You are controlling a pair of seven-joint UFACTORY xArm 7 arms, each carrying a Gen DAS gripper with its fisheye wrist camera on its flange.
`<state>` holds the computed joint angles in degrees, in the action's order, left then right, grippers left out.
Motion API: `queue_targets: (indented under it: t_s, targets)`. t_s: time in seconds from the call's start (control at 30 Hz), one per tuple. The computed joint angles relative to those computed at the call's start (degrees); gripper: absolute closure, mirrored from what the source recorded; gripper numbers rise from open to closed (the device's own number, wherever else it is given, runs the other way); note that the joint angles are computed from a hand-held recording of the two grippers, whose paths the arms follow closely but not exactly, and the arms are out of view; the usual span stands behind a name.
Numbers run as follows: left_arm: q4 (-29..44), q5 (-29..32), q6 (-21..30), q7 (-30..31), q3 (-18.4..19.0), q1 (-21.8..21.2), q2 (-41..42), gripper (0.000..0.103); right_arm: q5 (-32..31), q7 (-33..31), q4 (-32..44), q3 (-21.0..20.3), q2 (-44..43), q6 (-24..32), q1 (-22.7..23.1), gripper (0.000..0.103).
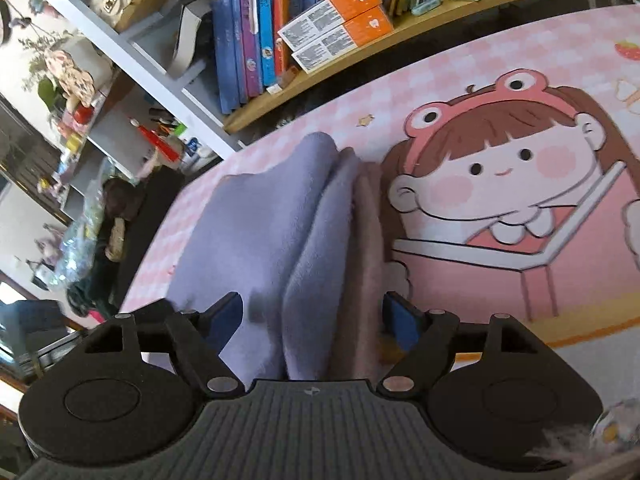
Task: Fold clothes
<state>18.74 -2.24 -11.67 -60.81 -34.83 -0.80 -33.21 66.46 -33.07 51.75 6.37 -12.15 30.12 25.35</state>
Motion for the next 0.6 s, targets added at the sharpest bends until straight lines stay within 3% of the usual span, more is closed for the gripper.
queue_targets:
  t_s: [0.03,0.07,0.2,0.33,0.6]
  targets:
    - [0.18,-0.31,-1.45,-0.48,-0.45,0.58,1.11,0.018,0.17,-0.17,0.38,0.03,0.45,0.21,0.11,0.039]
    - [0.84,-0.6,-1.24,-0.54,-1.16,1.12,1.76,0.03,-0.58,-0.12,0.43,0.57,0.64,-0.82,0.16,0.047]
    - [4.41,1.18,6.92,-2.14,-10.87,8.25,-4.3,0.041,-3.99,-3.7,-2.0,2.63,-1.92,-8.87,2.01,0.073]
    - [7.53,5.36,11.55,-3.44,-12.92,8.48,-6.42,0.044,-6.07,-9.08,-6.09,1.87,-6.44,-15.57,5.7,0.076]
    - [7.27,9.04,12.86,-7.88,-8.49,1.3,-5.74,0.043,-8.7,-4.2,-12.11,-4.49,-14.03,-8.68,8.14,0.075]
